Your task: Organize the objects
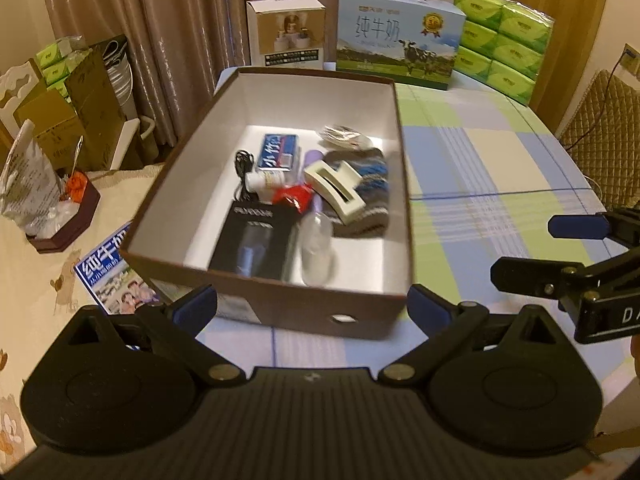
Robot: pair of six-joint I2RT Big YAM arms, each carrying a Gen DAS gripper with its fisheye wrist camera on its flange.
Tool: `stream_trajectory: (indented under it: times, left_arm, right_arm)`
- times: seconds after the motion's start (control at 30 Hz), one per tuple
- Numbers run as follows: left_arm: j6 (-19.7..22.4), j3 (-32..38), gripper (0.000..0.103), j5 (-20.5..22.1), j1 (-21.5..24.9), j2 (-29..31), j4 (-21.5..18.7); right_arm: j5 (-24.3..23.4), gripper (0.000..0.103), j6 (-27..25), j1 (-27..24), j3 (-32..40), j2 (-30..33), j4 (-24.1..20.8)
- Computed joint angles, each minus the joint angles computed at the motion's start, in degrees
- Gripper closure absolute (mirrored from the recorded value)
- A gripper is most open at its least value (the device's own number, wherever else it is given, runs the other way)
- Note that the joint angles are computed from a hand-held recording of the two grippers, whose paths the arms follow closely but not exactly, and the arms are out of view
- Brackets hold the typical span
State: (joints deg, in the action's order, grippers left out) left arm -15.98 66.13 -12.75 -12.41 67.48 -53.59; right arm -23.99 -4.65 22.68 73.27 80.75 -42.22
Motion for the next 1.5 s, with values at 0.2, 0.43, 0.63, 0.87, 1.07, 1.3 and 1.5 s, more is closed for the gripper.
stream_trajectory:
  times: [0.2,0.43,0.63,0.87,1.07,1.3,1.5]
  left_arm:
    - [-5.4,-1.1,0.001,-3.8,-6.4,-1.3,-1.1]
    - [-12.2,-1.1,0.001,-8.4,-14.3,-1.2,-1.9]
    - [-18.7,-0.1,0.001,-12.7,-20.6,-0.6,-3.8]
    - [-26.3,1.7,0.001,-16.6,-27.1,1.3,-7.3]
    - [-31.1,2.8,0.001,-18.6,-32.0,2.8,-9.0]
    - [-34.5,4.0,0.001,-19.9,-36.0,4.1,-10.1]
    - [-36.8,4.4,0.001,-20.8,-37.8,4.7,-10.8]
  right_arm:
    - [-1.7,0.002,-2.5,-4.2,-3.8,-4.1,-1.9]
    - [-3.3,0.002,-5.6,-10.3,-7.0,-8.4,-4.6]
    - [-4.5,0.002,-8.8,-16.1,-9.1,-11.8,-6.9]
    - [-4.9,0.002,-12.4,-22.4,-10.7,-14.5,-10.4]
    - [-6.9,0.002,-16.4,-26.9,-11.1,-15.8,-13.9]
    - [-9.1,0.002,-20.3,-30.5,-11.3,-16.6,-16.3]
    - [-9.8,0.002,-22.7,-32.1,-11.3,-16.7,-17.6]
